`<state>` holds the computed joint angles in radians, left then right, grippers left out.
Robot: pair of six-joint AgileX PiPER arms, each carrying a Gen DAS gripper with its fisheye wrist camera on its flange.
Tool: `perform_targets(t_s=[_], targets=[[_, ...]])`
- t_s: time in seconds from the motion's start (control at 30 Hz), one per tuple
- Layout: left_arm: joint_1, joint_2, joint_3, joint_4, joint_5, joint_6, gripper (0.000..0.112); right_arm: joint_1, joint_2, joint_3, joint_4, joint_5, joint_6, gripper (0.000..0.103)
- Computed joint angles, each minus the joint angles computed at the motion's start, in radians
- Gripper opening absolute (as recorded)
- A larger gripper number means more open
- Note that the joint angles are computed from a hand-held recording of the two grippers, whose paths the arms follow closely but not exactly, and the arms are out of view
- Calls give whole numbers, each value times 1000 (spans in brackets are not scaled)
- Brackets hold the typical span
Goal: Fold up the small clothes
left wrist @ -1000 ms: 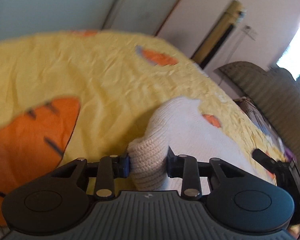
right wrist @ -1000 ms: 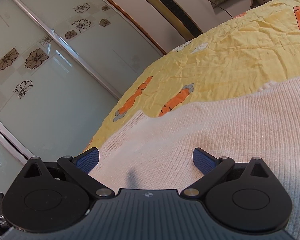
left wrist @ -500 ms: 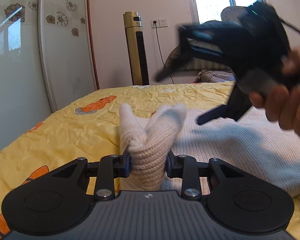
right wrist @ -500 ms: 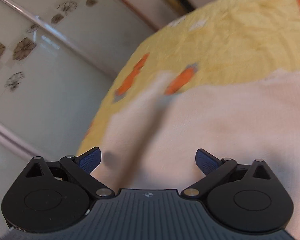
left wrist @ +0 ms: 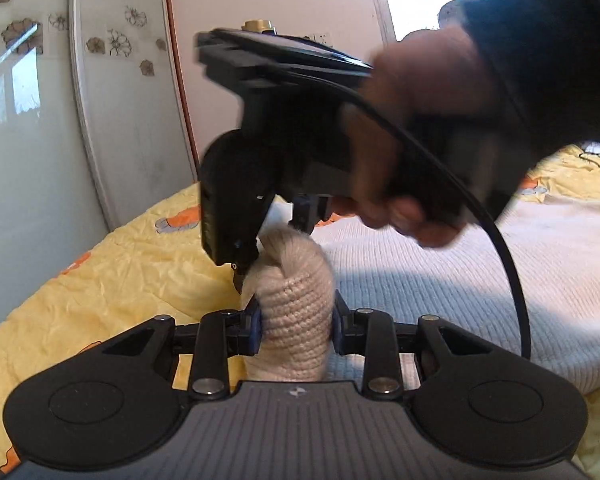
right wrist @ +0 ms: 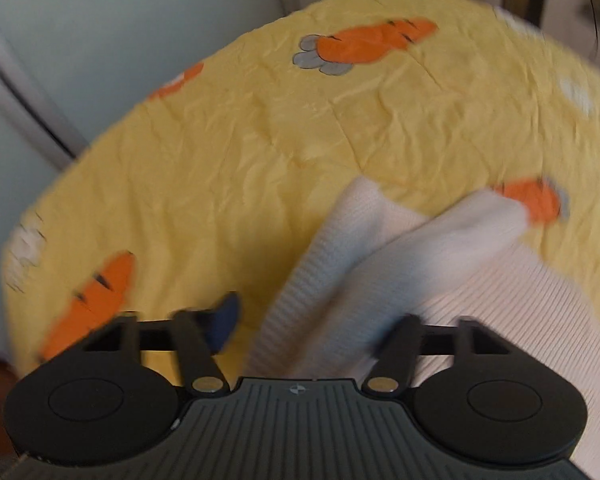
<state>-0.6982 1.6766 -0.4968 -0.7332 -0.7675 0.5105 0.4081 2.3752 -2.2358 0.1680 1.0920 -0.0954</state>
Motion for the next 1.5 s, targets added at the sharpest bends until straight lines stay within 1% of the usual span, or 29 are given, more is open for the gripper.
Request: perform_targets(t_s=[0.03,0.07,0.13,0.23,0.37,0.47,0.53,0.6,0.67,0.73,0.77,0.8,0.83,0.87,0.9,0.93,0.97,1.0,1.07,1.13,1.2,1.23,1.27,1.3,1.33,1.37,1.43,1.47,1.5], targets=[[4,-18,1,4,21,3,31,10,-16,41,-30,-35,-15,37],[9,-39,1,8,49,2,31,3,-40,88,-20,-71,-32,37],[-3,-78,-4,-9,93,26,31,-50,-80,159,90,-103,-110,34],[-57,-126,-12,-33,112,76,31,-125,-178,306,217,-156,-215,32],[-163,-164,-34,-8,116,98,31,-252,-346,529,375,-206,-393,31],[-255,-160,-96,-1,168,110,31,-392,-498,699,502,-198,-550,31],[-326,-119,-144,1,177,115,31,-491,-599,792,525,-178,-629,31],[-375,-64,-191,37,203,83,31,-601,-682,866,535,-144,-699,31],[-419,-11,-242,33,238,105,31,-734,-724,926,558,-97,-762,29],[-450,53,-294,20,293,138,31,-845,-735,993,566,-88,-813,29],[-464,81,-319,-26,311,198,31,-898,-733,1037,570,-93,-844,29],[-478,106,-333,-62,308,251,31,-938,-724,1072,569,-103,-866,29],[-501,130,-334,-89,275,290,31,-975,-711,1109,580,-119,-893,29],[-514,139,-330,-101,251,309,31,-1014,-696,1149,631,-122,-940,29],[-537,153,-341,-137,237,339,31,-1059,-678,1177,694,-102,-987,30],[-530,147,-341,-137,250,344,31,-1098,-660,1194,743,-78,-1014,33],[-527,142,-338,-136,255,345,31,-1119,-644,1189,763,-61,-1006,44],[-531,139,-334,-144,251,351,31,-1136,-629,1178,776,-43,-990,48],[-547,150,-336,-168,230,380,31,-1171,-612,1152,795,-9,-990,50],[-571,173,-357,-215,202,429,32,-1207,-619,1127,825,-11,-980,51],[-586,191,-375,-249,181,476,32,-1233,-641,1115,872,-50,-967,51],[-591,194,-376,-257,173,491,32,-1245,-638,1107,907,-40,-973,51],[-594,196,-378,-260,169,500,32,-1253,-618,1089,936,0,-974,51],[-598,194,-376,-262,168,507,32,-1249,-594,1068,944,48,-961,55],[-585,195,-386,-255,179,516,32,-1232,-571,1044,927,83,-941,59],[-586,196,-385,-253,175,520,32,-1203,-560,1030,893,84,-925,68],[-595,196,-379,-256,160,534,32,-1123,-539,1001,778,28,-854,69],[-595,196,-378,-254,160,532,32,-1086,-526,999,740,-7,-820,67],[-592,194,-377,-249,164,526,32,-1072,-526,1019,742,-30,-827,51]])
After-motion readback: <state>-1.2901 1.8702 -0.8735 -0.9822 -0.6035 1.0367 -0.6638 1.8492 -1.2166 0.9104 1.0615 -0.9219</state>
